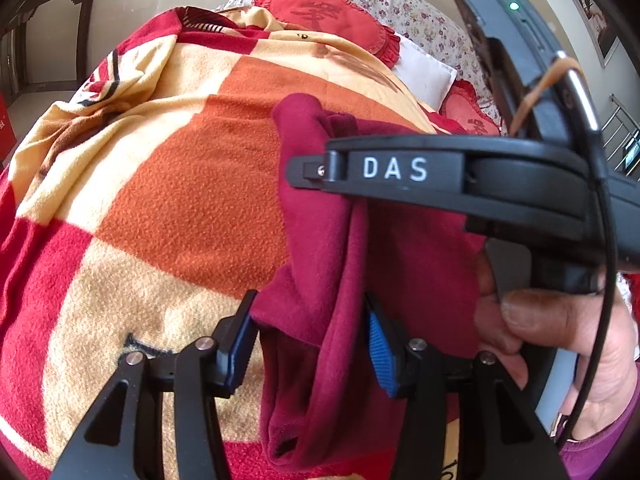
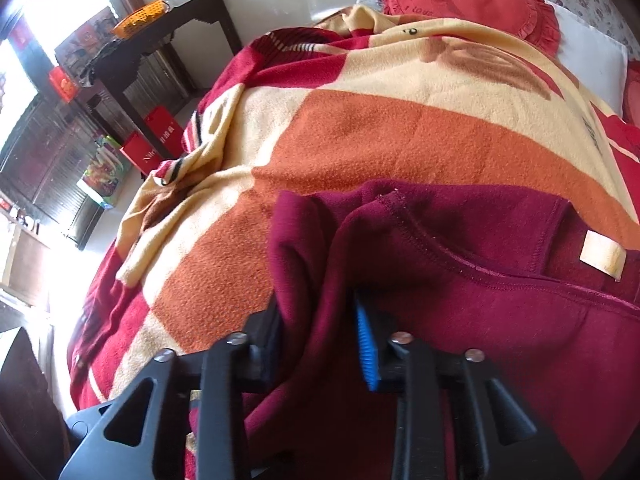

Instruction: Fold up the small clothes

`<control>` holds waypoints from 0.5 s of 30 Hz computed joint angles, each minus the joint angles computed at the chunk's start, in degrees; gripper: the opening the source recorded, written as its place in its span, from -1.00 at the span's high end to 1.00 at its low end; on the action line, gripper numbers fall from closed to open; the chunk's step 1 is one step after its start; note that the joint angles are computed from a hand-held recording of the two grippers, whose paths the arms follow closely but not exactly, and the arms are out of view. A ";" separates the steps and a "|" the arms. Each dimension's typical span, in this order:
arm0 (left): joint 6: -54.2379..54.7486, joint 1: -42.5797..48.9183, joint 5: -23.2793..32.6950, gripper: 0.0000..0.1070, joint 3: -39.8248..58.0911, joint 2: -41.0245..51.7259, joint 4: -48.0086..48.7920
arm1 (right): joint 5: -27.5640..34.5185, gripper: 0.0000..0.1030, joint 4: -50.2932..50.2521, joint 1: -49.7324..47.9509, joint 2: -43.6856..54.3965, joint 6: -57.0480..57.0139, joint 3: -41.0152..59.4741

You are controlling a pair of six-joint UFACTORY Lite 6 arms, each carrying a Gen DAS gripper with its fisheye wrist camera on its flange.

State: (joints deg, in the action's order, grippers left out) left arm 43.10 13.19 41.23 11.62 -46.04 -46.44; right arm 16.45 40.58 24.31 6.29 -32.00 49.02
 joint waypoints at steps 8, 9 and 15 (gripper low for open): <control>3.00 3.35 1.49 -0.34 -2.24 -1.64 0.31 | 2.55 0.96 8.64 -2.60 -4.12 -9.83 -3.03; 2.21 2.87 1.25 -0.33 -2.33 -1.99 0.78 | 3.09 0.97 9.69 -3.13 -4.59 -11.07 -3.39; -6.75 -5.81 0.23 0.49 -0.38 -3.77 5.47 | 5.68 1.00 12.95 -5.54 -8.07 -15.01 -5.17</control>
